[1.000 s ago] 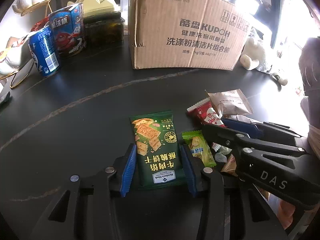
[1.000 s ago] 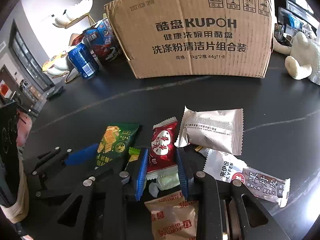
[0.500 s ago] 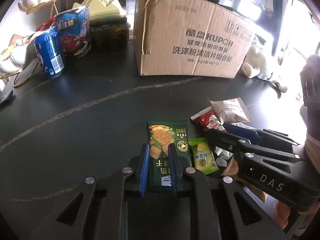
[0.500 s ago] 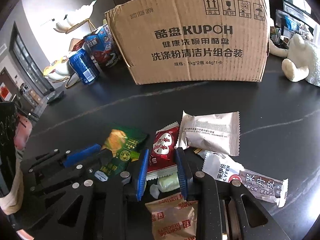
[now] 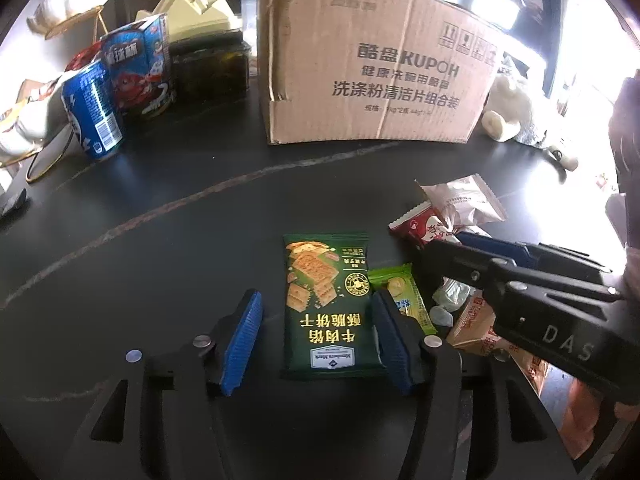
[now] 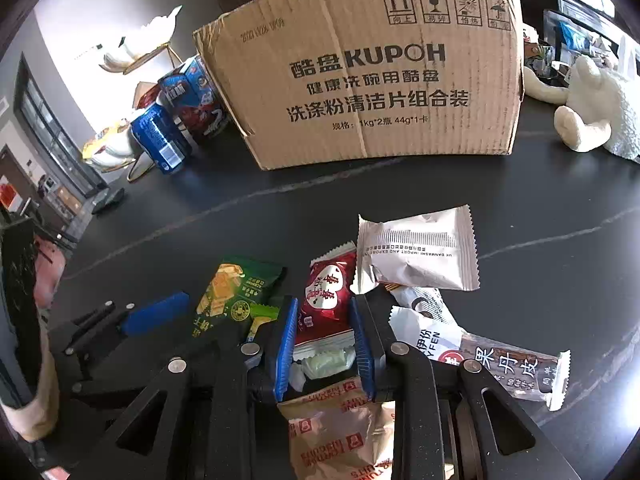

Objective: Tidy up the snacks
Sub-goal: 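Grasp the green cracker bag with the left gripper while the right grasps the red-white wrapped snack, then lift and carry the green bag in the left gripper while the right carries the red snack to the box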

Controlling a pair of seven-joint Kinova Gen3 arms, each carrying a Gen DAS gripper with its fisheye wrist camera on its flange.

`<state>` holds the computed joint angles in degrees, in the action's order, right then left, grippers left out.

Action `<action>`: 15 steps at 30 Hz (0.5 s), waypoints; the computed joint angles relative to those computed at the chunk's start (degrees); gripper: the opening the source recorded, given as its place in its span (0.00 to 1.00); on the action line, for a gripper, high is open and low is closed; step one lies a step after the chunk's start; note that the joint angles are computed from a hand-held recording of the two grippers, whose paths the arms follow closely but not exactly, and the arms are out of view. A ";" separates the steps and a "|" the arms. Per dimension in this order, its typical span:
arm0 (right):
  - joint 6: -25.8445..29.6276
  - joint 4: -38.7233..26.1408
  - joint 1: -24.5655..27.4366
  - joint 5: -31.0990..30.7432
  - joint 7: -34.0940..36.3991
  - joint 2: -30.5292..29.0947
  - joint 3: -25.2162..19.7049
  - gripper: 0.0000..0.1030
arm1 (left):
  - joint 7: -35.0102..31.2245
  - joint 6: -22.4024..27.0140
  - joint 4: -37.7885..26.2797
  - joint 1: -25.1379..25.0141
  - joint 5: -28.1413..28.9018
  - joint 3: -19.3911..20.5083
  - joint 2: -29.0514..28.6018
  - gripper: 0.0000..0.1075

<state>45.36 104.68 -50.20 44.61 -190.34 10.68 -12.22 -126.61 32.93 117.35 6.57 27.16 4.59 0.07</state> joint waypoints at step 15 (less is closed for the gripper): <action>-0.84 0.61 0.17 0.16 -1.00 -0.04 0.01 0.27 | -0.67 -0.95 0.85 0.18 0.77 -0.45 0.00 0.41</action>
<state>44.53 105.29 -50.04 44.77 -191.34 10.64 -12.22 -127.28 31.98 118.20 6.75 27.93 4.14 0.06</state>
